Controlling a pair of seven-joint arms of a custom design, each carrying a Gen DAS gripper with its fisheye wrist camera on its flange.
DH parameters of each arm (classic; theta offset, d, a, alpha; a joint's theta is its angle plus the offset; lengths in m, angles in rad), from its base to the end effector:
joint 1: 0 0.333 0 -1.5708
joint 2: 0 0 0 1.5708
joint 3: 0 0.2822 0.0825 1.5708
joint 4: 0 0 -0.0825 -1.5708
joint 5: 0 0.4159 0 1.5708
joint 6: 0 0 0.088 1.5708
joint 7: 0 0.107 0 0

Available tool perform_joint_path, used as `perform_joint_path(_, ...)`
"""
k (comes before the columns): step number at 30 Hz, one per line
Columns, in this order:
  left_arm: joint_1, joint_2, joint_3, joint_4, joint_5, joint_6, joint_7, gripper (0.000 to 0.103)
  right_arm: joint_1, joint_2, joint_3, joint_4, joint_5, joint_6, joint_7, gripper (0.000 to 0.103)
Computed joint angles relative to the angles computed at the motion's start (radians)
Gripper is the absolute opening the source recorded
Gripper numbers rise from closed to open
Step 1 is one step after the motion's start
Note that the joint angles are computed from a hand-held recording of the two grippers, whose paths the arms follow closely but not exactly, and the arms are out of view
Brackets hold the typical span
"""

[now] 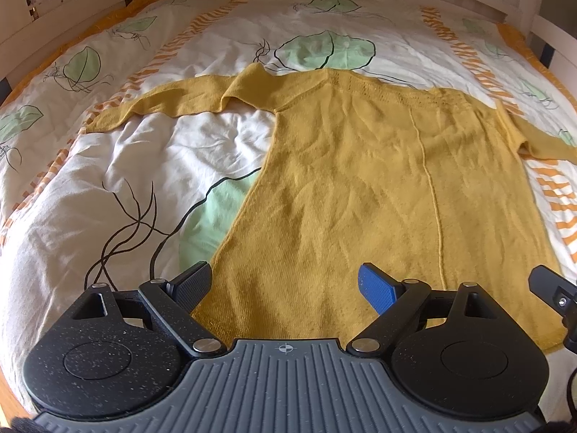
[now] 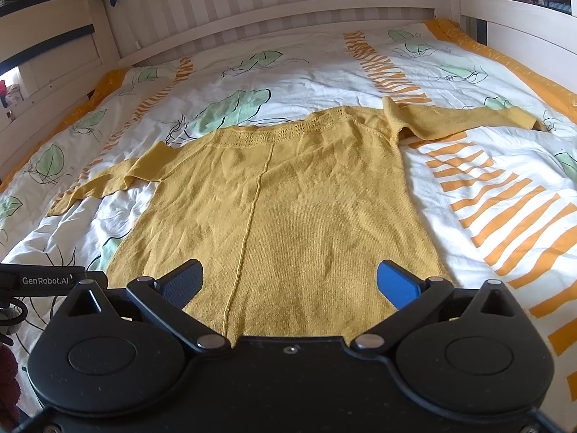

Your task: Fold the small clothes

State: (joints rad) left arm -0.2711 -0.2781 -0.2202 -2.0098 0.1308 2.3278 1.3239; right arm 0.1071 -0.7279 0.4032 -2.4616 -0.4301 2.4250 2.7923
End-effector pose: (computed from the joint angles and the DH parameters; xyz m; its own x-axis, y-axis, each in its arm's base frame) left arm 0.4898 -0.2724 0.5989 -0.2952 -0.9542 -0.0492 -0.7739 0.2690 -0.5734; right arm 0.3819 0.2339 0.5607 -0.3711 -0.9079 -0.1947 -0.5486 0.3836 -0.7429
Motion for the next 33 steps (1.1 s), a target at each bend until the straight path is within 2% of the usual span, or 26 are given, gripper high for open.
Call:
perform_joint_path(20,0.008,0.116,-0.01,0.111,0.016,-0.074,-0.002,0.088,0.006,0.079,-0.052,0.025,0.041,0.021,-0.055,0.102)
perform_joint_path(29,0.007,0.221,-0.017,0.228,0.023,-0.119,-0.002,0.088,0.002,0.138,-0.09,0.059,0.058,0.026,-0.094,0.102)
perform_joint_path(33,0.007,0.279,-0.018,0.299,0.016,-0.137,0.004,0.088,0.007,0.17,-0.125,0.074,0.085,0.043,-0.131,0.102)
